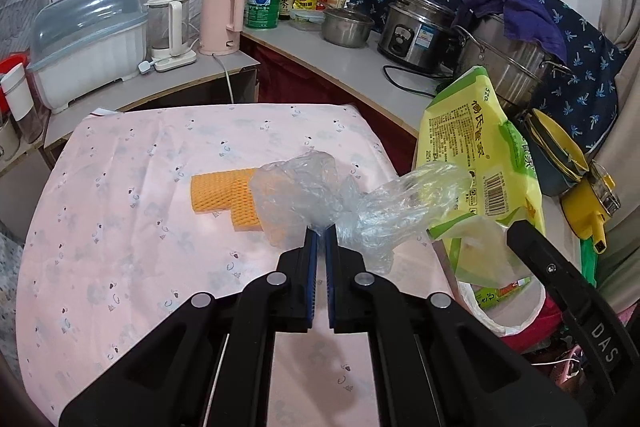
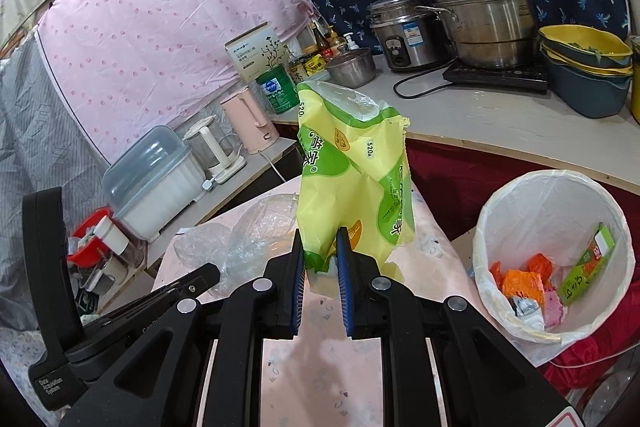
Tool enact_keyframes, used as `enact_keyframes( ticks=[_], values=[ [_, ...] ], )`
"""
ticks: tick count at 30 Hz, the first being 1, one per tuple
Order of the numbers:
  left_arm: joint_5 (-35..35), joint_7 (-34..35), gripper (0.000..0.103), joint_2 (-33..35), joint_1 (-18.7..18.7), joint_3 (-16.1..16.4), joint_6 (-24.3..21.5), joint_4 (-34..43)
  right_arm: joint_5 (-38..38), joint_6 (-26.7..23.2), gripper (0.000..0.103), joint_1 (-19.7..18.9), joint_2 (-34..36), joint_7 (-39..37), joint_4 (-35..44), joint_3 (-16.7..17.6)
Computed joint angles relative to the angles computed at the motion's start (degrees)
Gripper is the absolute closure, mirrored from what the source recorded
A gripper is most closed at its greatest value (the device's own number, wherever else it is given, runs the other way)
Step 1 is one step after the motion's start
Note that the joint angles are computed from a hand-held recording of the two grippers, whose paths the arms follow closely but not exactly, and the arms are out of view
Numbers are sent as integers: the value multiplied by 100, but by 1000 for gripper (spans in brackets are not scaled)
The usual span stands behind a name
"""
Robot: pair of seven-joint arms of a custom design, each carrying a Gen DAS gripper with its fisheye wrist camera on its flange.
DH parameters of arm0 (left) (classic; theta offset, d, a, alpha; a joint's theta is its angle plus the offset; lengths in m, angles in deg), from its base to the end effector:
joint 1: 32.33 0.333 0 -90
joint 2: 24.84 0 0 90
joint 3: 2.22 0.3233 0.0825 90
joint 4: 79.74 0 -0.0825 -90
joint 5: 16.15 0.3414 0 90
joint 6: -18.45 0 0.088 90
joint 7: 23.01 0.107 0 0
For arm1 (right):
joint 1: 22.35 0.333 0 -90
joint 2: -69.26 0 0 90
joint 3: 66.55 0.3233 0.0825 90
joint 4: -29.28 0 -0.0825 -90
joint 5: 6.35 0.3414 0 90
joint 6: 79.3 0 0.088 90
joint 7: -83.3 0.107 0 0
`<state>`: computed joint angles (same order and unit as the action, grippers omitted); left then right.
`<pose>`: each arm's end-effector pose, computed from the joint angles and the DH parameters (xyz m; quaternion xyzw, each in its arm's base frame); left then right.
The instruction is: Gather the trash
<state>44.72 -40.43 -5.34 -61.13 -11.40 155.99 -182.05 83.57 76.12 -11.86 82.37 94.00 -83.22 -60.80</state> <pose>0.5107 -0.3770 0.4265 -0.7952 0.4648 -0.2833 0.2672 0.5754 0.1270 0.4193 -0.7035 0.5146 -0.0654 0.4857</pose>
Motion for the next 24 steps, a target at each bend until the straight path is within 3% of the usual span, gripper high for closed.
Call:
enact_keyframes(
  ticks=[13, 24],
  values=[
    [-25, -62, 99, 152, -169, -41, 23, 140, 405, -190, 89, -240, -198, -262, -313, -228],
    [-241, 436, 99, 710, -463, 52, -56, 972, 488, -303, 88, -481, -163, -274, -351, -372]
  ],
)
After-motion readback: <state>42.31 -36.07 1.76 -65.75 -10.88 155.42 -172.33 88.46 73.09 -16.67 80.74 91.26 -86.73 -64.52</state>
